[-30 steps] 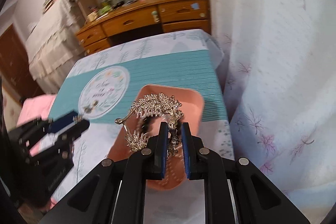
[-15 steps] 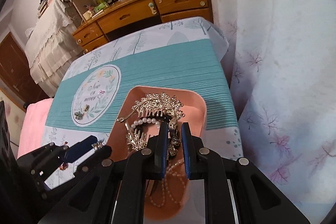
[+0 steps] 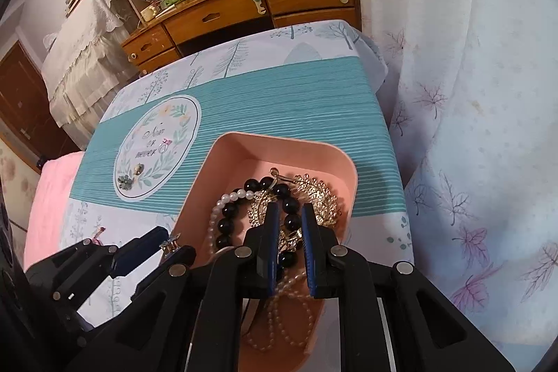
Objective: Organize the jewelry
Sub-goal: 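Lower the comb and gold earring into the peach tray and open both grippers, then move the left gripper to the red string bracelet while the right gripper reaches the silver hoop earring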
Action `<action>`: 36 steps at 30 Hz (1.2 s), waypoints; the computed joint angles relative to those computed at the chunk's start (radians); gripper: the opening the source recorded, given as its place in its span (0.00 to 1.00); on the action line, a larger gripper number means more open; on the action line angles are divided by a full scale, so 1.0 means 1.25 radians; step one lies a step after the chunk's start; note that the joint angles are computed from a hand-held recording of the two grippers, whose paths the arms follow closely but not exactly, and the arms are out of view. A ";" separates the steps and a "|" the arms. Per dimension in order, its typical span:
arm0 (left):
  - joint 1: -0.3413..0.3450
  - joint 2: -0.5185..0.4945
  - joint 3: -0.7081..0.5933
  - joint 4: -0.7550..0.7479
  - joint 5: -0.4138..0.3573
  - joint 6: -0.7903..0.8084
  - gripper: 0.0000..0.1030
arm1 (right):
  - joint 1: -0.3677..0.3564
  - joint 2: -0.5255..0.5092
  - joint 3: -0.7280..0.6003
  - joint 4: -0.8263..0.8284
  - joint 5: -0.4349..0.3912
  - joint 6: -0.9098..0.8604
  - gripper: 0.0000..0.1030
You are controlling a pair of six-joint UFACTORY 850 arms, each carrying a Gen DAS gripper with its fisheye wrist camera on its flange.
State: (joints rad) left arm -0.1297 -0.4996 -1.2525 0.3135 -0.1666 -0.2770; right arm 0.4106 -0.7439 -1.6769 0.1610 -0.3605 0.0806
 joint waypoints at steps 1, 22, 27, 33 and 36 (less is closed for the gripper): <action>-0.001 0.003 0.004 0.003 0.001 -0.001 0.20 | -0.002 0.006 0.008 0.008 0.001 -0.005 0.12; 0.033 0.140 0.155 0.010 0.041 -0.028 0.51 | 0.031 0.158 0.218 0.101 0.100 -0.029 0.13; 0.059 0.179 0.195 0.087 0.047 -0.125 0.51 | 0.061 0.170 0.238 0.071 0.106 -0.012 0.13; 0.090 0.223 0.241 0.175 0.055 -0.227 0.51 | 0.099 0.182 0.243 -0.038 0.114 0.085 0.13; 0.109 0.241 0.262 0.227 0.054 -0.280 0.51 | 0.116 0.188 0.245 -0.079 0.116 0.121 0.13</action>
